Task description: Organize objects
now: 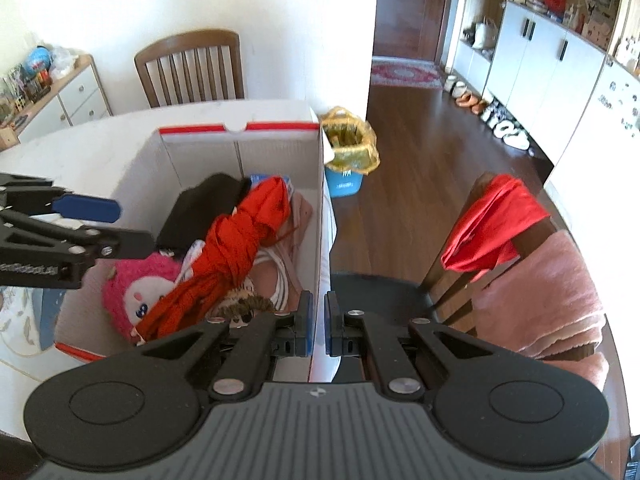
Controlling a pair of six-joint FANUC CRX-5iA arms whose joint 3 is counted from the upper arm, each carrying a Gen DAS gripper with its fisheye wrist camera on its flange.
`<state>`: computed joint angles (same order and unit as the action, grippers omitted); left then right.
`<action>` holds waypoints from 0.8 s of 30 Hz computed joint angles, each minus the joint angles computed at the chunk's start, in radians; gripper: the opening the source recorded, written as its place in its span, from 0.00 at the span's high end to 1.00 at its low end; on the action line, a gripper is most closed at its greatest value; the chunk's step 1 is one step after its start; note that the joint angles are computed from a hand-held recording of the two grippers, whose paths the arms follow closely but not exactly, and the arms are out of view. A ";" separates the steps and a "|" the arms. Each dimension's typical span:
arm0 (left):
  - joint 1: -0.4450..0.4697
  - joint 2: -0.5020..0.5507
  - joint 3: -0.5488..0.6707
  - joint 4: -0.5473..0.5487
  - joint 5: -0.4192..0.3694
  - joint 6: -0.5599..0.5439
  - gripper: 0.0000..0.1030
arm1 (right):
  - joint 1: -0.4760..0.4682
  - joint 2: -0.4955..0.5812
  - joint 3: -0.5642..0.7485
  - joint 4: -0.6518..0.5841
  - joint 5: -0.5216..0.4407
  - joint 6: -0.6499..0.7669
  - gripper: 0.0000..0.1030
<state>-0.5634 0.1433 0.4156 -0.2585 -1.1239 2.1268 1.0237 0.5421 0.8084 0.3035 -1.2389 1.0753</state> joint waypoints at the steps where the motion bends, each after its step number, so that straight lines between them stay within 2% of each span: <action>1: -0.006 -0.008 -0.001 -0.014 -0.002 0.014 0.41 | 0.001 -0.009 -0.009 0.000 0.013 0.001 0.95; 9: -0.088 -0.046 0.014 -0.168 -0.064 0.139 0.29 | 0.012 -0.085 -0.101 -0.019 0.142 0.026 0.95; 12: -0.122 -0.052 0.020 -0.221 -0.090 0.194 0.21 | 0.015 -0.111 -0.132 -0.035 0.184 0.031 0.95; 19: -0.194 -0.066 0.021 -0.304 -0.135 0.274 0.12 | 0.031 -0.181 -0.240 -0.034 0.286 0.025 0.94; 21: -0.207 -0.076 0.011 -0.316 -0.134 0.303 0.08 | 0.035 -0.199 -0.268 -0.031 0.310 0.019 0.93; 24: -0.225 -0.088 0.000 -0.333 -0.136 0.344 0.07 | 0.044 -0.229 -0.319 -0.012 0.351 -0.004 0.82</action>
<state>-0.7885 0.0558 0.4154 -0.5915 -1.2600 2.4706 1.0682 0.3133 0.4897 0.2918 -0.8876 1.0709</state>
